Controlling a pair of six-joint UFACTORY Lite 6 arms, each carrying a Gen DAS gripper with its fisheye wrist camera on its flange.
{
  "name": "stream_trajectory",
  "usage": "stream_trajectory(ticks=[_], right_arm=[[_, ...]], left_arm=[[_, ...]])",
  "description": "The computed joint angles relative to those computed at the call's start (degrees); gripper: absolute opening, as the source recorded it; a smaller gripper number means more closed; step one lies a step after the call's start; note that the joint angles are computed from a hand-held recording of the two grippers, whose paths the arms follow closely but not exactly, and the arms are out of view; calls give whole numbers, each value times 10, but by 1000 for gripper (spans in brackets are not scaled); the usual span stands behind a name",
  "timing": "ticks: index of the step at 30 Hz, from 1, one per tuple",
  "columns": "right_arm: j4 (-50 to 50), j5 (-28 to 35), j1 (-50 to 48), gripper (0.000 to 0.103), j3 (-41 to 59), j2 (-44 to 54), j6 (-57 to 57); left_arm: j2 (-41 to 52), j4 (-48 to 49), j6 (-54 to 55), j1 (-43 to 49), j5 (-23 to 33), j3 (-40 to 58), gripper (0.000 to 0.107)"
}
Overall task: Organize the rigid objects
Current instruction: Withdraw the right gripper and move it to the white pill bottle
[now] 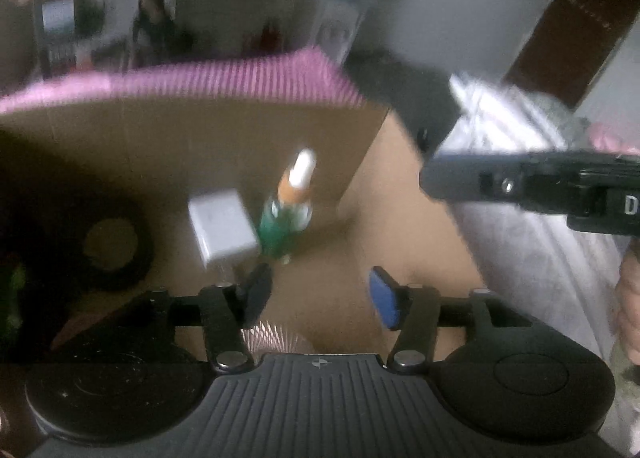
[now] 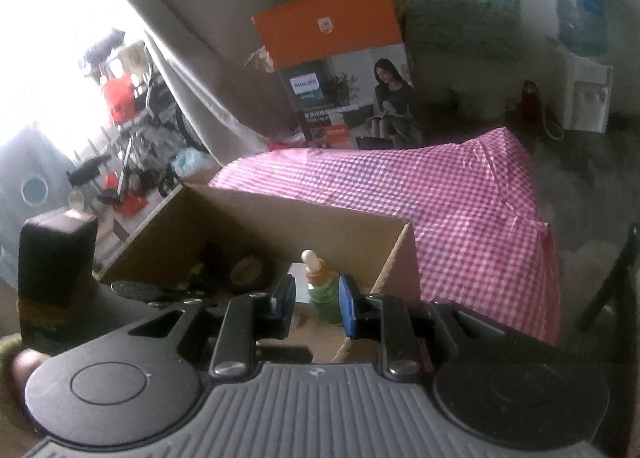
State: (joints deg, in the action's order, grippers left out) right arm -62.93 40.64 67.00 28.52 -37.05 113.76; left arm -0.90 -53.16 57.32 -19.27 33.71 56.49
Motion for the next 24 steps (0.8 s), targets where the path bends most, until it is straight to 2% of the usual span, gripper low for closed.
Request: stream_trajectory(ticks=[2, 4, 6, 9, 11, 12, 16, 19, 21, 24], right_arm=[[-23, 59, 69, 26, -11, -28, 65], [-47, 160, 181, 26, -15, -42, 152], [-56, 253, 284, 26, -7, -29, 222], [-60, 352, 403, 29, 21, 26, 312], [-61, 388, 444, 44, 45, 70, 349], [-62, 401, 460, 47, 61, 101, 368], [-81, 389, 469, 53, 119, 206, 409], [-106, 340, 443, 57, 160, 276, 428], [-129, 294, 412, 60, 186, 316, 426], [-165, 226, 366, 61, 220, 364, 426]], left_arm=[[-70, -51, 62, 11, -9, -54, 62], [-139, -77, 90, 37, 17, -95, 66], [-211, -95, 117, 80, 65, -136, 69], [-317, -90, 138, 159, 135, -187, 71], [-380, -90, 167, 238, 198, -219, 75], [-411, -90, 182, 285, 232, -236, 76], [-484, -82, 251, 498, 386, -278, 79], [-507, -67, 310, 628, 450, -303, 79], [-507, -52, 356, 709, 481, -316, 79], [-469, -33, 402, 772, 478, -326, 79]])
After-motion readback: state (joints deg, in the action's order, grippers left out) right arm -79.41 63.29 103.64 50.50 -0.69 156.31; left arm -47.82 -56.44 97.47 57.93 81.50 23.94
